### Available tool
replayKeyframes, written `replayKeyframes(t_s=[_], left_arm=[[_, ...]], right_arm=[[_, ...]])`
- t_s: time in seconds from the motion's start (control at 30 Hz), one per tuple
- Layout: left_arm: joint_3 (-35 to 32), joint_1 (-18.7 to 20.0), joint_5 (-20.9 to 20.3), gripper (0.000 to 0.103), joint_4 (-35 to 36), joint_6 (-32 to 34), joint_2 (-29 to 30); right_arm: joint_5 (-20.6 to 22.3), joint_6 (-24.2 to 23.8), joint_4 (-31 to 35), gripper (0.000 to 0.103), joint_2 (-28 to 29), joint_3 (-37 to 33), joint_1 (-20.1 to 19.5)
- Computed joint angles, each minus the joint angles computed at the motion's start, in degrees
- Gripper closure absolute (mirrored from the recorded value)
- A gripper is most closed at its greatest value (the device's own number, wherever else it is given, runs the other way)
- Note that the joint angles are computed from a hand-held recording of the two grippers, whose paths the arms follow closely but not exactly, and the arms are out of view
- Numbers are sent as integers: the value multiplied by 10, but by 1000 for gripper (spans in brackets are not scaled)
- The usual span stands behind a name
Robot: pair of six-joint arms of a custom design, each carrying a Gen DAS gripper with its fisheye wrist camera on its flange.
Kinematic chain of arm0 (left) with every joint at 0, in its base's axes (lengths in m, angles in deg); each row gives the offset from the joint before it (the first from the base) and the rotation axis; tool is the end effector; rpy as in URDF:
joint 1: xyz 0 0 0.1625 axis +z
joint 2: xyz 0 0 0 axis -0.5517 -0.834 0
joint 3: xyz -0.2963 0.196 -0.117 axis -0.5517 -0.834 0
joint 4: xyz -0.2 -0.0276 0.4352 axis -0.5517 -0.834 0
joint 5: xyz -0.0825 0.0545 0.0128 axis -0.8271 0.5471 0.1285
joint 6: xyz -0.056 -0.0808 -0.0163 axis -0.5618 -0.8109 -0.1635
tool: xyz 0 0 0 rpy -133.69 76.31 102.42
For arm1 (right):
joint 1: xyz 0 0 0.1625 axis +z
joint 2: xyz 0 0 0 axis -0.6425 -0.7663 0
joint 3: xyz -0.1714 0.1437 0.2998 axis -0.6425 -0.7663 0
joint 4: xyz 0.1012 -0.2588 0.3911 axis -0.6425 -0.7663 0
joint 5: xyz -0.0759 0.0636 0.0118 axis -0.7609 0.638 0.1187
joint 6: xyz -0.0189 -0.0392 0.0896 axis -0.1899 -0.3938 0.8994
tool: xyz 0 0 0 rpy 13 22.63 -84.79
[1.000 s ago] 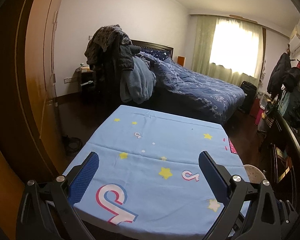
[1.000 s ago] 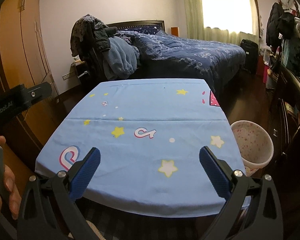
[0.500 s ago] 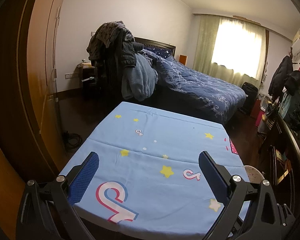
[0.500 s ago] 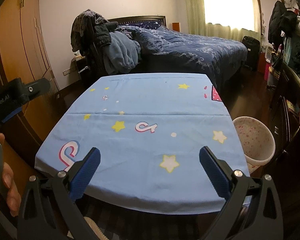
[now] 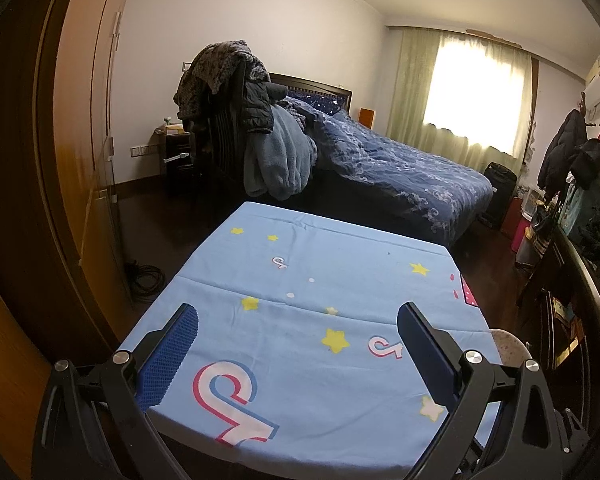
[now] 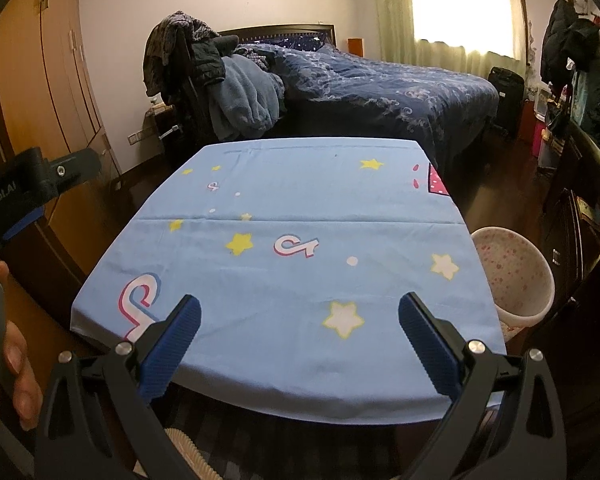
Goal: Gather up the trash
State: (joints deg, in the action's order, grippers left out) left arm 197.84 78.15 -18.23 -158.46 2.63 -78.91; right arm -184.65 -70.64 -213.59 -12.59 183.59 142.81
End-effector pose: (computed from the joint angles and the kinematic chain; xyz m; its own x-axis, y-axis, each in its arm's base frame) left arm -0.2657 -0.5743 0.1866 -0.7857 -0.1226 -0.6063 0.4875 0.4805 -0.7290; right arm 0.2119 -0.5523 0.1751 -0.7677 -0.1277 0.6279 -0.5451 0.6453 -0.5352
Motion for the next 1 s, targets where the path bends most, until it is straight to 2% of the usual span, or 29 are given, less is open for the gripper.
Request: replayKeyframes(t_s=[1.0], left_arm=[[-3, 3, -1, 4, -11, 14, 2]], right_arm=[[0, -3, 12, 4, -1, -1, -4]])
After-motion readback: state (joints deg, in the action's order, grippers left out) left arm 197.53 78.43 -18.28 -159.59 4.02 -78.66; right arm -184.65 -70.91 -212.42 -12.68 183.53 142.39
